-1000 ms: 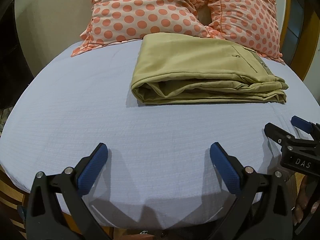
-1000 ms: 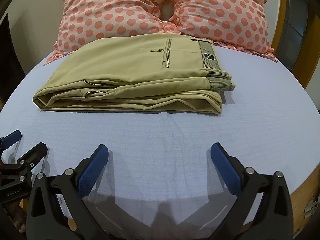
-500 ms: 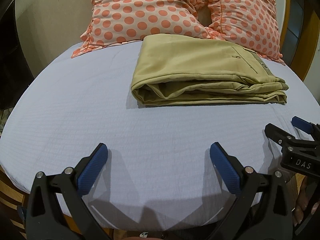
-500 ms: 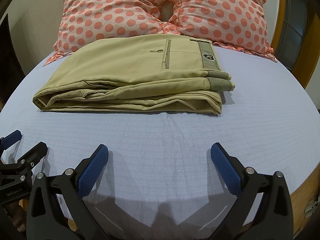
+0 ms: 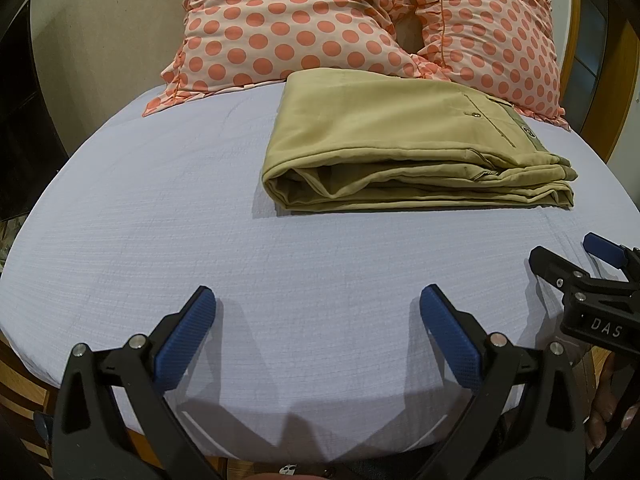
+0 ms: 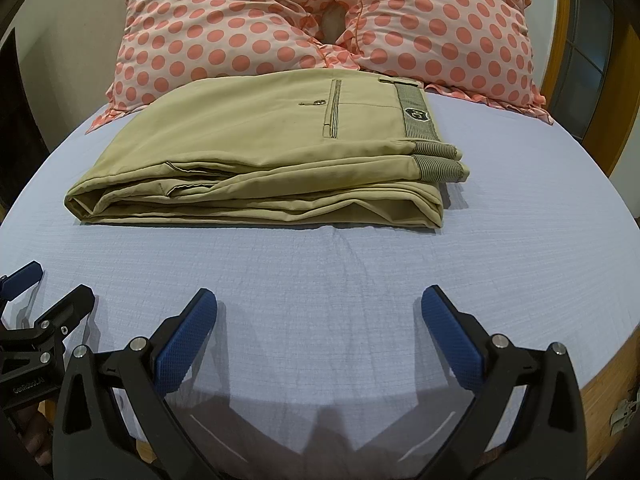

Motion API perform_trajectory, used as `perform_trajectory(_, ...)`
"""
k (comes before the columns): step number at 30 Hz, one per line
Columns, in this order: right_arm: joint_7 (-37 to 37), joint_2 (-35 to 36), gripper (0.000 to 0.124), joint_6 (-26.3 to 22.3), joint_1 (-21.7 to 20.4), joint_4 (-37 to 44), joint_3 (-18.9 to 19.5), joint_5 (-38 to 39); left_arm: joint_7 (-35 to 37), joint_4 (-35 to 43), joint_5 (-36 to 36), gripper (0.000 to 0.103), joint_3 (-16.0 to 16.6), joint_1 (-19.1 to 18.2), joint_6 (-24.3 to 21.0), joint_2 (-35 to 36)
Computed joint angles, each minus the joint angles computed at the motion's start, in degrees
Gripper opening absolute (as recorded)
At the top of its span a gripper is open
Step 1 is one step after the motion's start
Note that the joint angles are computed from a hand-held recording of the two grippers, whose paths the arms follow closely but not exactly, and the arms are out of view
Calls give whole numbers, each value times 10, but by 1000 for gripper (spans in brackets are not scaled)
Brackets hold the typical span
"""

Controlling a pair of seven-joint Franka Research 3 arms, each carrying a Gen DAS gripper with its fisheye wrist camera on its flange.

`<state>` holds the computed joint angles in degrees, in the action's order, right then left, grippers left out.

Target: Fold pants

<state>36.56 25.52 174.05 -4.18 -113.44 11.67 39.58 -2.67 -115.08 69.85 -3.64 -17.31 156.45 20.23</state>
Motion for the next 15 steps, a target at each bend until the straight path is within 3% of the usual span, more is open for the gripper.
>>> perform_trajectory(15,2,0,102,2,-2,0,2,-2,-2,1,1,101,0,-1,-1,1)
